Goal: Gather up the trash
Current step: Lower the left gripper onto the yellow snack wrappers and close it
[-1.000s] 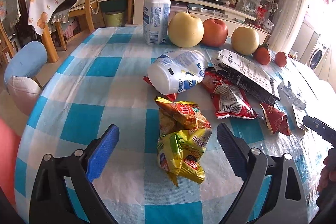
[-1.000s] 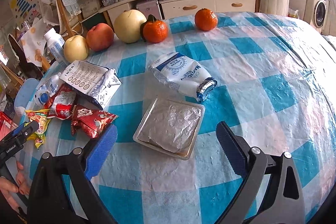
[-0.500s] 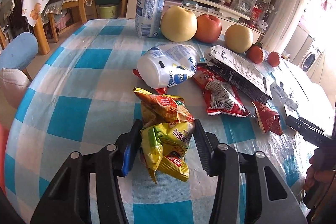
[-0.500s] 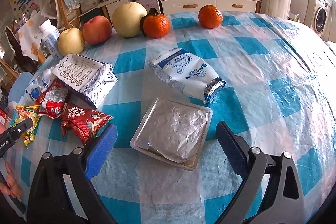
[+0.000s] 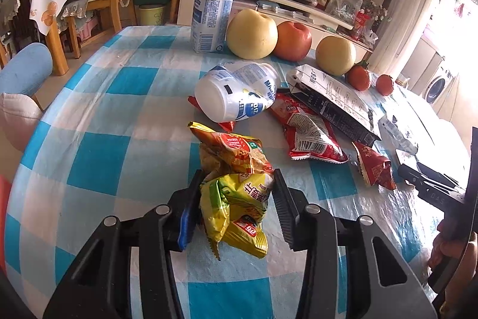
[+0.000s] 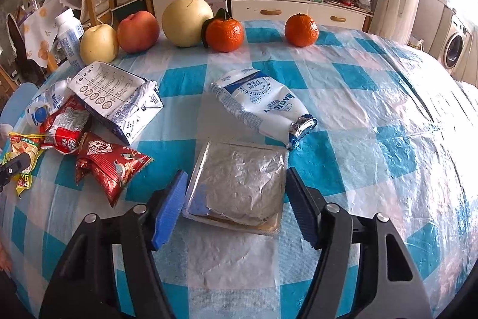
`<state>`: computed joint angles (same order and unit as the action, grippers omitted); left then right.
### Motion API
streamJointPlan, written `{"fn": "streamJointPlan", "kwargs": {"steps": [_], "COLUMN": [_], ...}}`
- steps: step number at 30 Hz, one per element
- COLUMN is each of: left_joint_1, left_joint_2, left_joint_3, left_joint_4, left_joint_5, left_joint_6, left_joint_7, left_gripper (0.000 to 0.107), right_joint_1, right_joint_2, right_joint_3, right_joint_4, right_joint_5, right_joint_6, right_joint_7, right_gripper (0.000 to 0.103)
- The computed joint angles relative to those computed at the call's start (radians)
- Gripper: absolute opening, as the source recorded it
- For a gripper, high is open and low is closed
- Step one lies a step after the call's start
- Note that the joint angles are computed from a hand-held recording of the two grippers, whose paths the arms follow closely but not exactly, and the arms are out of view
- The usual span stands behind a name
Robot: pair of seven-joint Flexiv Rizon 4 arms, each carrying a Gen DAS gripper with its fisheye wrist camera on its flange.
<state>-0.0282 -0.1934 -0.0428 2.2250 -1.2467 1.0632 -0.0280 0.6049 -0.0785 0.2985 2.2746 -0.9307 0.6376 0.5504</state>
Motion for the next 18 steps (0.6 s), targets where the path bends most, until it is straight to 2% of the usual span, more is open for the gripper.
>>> {"fn": "streamJointPlan", "kwargs": {"steps": [12, 18], "left_joint_1": [0.008, 0.014], "left_joint_2": [0.029, 0.042], "left_joint_3": [0.016, 0.026], "left_joint_4": [0.013, 0.020], "left_joint_5": [-0.008, -0.010], "left_joint_6": [-0.044, -0.063], "left_joint_7": [0.029, 0.042], "left_gripper": [0.046, 0.046], "right_joint_1": [-0.005, 0.004], "right_joint_2": [0.008, 0.007], "right_joint_3": [-0.001, 0.002], "right_joint_4": [0.014, 0.000], "right_joint_5": [-0.051, -0.082], "right_joint_6": [0.043, 0.030], "right_joint_7": [0.017, 0.018], "right_gripper": [0.064, 0.063]}}
